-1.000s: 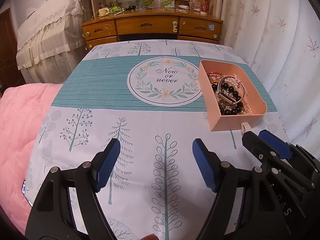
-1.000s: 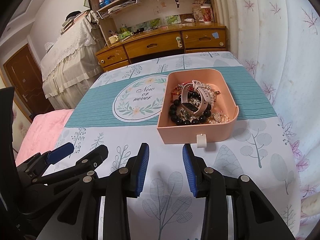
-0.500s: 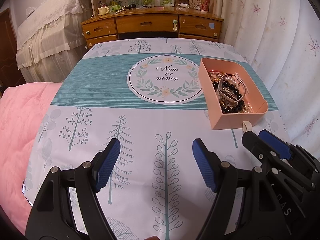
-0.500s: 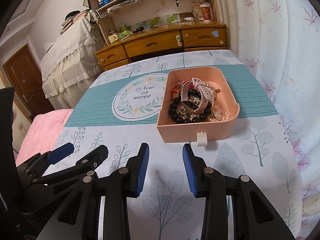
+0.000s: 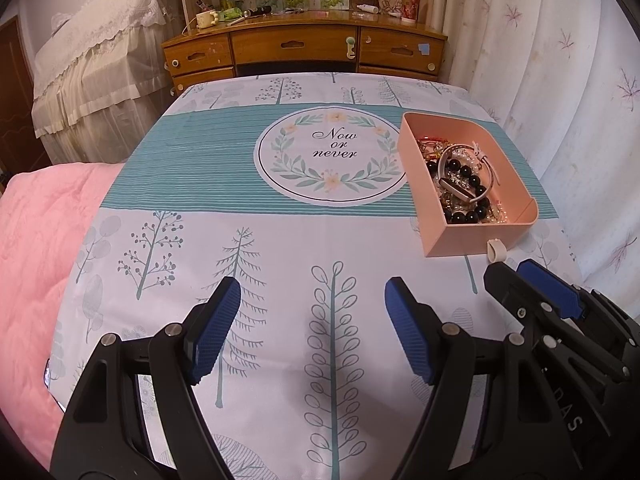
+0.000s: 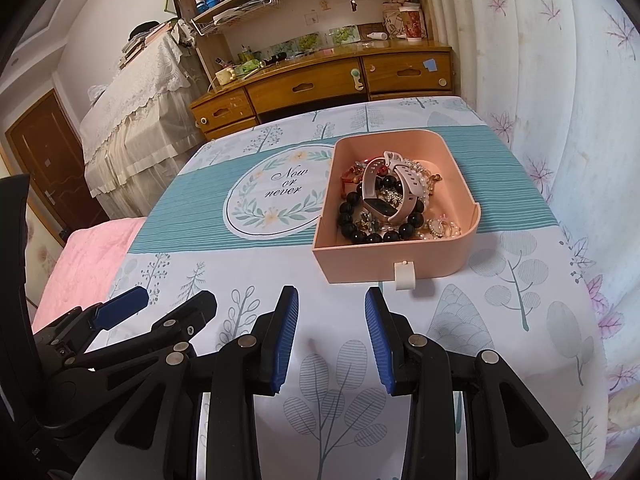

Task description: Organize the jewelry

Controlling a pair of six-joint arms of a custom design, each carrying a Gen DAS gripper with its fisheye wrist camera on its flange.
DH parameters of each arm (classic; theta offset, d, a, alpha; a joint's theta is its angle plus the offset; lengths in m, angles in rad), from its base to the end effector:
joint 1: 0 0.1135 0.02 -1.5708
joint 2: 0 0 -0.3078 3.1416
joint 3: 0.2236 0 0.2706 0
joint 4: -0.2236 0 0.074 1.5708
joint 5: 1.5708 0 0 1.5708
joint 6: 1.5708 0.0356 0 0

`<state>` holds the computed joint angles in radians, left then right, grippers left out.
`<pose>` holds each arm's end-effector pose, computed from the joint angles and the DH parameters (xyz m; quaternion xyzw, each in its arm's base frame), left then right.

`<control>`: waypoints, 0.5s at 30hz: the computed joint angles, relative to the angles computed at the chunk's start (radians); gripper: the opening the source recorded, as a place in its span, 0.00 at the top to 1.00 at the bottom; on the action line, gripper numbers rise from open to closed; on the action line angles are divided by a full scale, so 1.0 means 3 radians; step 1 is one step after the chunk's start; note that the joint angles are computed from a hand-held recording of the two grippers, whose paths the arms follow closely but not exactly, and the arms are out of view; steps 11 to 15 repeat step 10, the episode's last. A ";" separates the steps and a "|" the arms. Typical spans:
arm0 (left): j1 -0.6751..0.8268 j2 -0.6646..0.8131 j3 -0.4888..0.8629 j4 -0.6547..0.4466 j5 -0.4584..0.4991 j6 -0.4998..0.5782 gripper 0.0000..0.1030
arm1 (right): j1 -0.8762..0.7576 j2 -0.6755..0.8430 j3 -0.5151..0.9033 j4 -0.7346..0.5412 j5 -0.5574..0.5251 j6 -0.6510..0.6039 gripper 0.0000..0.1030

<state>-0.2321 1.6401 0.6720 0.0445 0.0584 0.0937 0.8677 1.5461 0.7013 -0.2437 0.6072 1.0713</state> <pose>0.2977 -0.0725 0.1498 0.1629 0.9336 -0.0496 0.3152 0.1968 0.2007 0.1723 0.1652 0.9146 0.0237 0.3683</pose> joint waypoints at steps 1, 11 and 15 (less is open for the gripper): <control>0.0002 0.0003 -0.0001 0.0004 0.0002 0.0001 0.30 | 0.0000 0.0000 0.0000 0.0000 0.0000 0.0000 0.66; 0.0010 0.0021 0.0015 -0.0019 0.0005 0.0017 0.30 | 0.0002 0.0064 -0.0010 0.0061 -0.0013 0.0023 0.66; 0.0010 0.0021 0.0015 -0.0019 0.0005 0.0017 0.30 | 0.0002 0.0064 -0.0010 0.0061 -0.0013 0.0023 0.66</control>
